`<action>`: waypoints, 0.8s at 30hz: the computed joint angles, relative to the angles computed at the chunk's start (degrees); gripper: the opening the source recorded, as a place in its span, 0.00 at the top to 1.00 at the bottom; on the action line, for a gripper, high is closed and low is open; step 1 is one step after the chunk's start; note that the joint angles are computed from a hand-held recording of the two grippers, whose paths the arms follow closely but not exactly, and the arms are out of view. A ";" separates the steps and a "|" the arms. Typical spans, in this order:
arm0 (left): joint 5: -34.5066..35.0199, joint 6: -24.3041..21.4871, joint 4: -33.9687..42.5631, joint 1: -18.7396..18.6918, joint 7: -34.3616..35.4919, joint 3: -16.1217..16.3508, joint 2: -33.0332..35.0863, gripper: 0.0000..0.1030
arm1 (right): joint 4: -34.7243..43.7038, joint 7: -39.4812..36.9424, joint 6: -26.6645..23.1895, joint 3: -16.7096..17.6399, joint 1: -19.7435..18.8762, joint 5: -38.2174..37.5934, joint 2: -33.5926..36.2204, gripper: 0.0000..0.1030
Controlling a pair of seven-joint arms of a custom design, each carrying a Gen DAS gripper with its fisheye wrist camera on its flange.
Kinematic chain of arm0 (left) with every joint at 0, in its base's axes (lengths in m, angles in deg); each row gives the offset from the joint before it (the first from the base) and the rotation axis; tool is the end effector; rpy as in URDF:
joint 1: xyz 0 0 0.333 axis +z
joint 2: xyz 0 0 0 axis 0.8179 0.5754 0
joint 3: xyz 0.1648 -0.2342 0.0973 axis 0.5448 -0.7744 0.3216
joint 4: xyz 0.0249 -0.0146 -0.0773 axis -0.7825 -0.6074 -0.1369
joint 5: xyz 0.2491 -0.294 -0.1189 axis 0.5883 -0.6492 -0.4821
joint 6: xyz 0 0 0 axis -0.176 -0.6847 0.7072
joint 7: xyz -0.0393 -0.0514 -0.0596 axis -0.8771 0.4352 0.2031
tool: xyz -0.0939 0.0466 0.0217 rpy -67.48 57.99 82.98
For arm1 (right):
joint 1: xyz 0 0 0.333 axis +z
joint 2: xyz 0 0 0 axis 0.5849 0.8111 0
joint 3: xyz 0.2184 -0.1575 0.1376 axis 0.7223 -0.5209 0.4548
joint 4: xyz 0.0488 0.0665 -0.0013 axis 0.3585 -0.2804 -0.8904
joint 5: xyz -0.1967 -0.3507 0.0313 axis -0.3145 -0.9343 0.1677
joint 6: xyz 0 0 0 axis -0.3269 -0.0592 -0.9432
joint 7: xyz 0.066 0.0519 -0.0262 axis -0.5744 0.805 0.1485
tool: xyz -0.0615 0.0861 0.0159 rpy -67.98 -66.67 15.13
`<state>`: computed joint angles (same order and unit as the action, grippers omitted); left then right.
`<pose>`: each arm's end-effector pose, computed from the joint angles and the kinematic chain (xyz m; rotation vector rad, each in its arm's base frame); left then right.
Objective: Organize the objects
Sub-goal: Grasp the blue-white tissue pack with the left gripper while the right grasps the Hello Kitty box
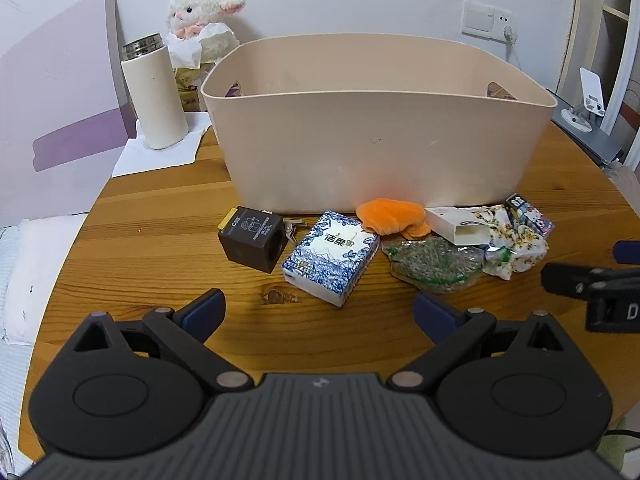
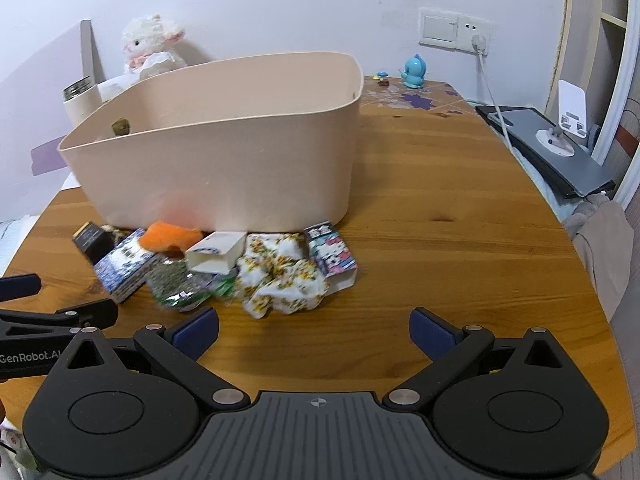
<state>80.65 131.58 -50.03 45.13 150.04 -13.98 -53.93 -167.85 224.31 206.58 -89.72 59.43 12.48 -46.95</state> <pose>0.6705 -0.1900 0.4823 -1.5807 1.9599 -0.7282 0.6316 0.2796 0.4826 -1.7122 1.8530 -0.6481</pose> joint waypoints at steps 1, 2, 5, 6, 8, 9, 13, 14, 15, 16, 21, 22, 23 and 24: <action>0.00 -0.13 0.56 -0.01 0.05 0.03 0.51 0.02 | 0.34 0.01 -0.15 -0.15 0.01 -0.27 0.28 0.00; -0.09 -0.32 1.11 -0.01 0.15 0.03 1.00 0.02 | 0.68 0.10 -0.28 -0.36 0.04 -0.65 0.57 0.00; -0.58 -0.97 2.84 -0.02 0.36 0.07 2.50 0.02 | 1.85 -0.47 -0.66 -0.63 -0.18 -0.78 1.65 0.00; -0.66 -1.17 3.41 -0.06 0.39 0.15 3.01 0.02 | 2.30 -1.14 -0.61 -0.56 -0.44 -0.28 2.12 0.00; -0.60 -1.50 4.50 -0.24 0.24 0.42 3.97 0.02 | 3.26 -2.42 -0.60 -0.52 -0.84 0.86 3.10 0.00; -0.60 -1.64 5.03 -0.29 0.22 0.53 4.44 0.02 | 3.55 -2.59 -0.52 -0.69 -0.84 1.12 3.46 0.00; -0.44 -2.38 7.17 -0.62 0.00 0.99 6.31 0.02 | 4.81 -2.96 -0.25 -1.41 -0.92 2.02 4.93 0.03; -0.59 -2.65 7.75 -0.60 0.07 0.98 6.83 0.02 | 5.12 -3.11 -0.11 -1.56 -1.02 2.31 5.26 0.04; -0.90 -2.99 8.30 -0.51 0.29 0.87 7.30 0.02 | 5.55 -3.32 -0.03 -1.71 -1.13 2.59 5.67 0.05; -1.19 -3.31 8.84 -0.44 0.50 0.79 7.77 0.02 | 5.99 -3.56 0.01 -1.88 -1.21 2.80 6.04 0.05; -1.45 -4.26 11.28 -0.72 0.77 1.09 9.90 0.02 | 8.97 -5.29 -0.60 -2.68 -1.72 3.79 8.50 0.08; -1.49 -4.42 11.79 -0.78 0.84 1.13 10.32 0.02 | 9.66 -5.82 -0.93 -2.77 -1.80 4.06 9.07 0.09; -1.52 -4.63 12.20 -0.85 0.89 1.18 10.66 0.02 | 10.43 -6.56 -1.28 -2.76 -2.00 4.51 9.68 0.10; -1.74 -4.50 12.51 -0.77 1.06 1.10 10.97 0.02 | 11.25 -7.29 -1.63 -2.75 -2.15 4.98 10.35 0.11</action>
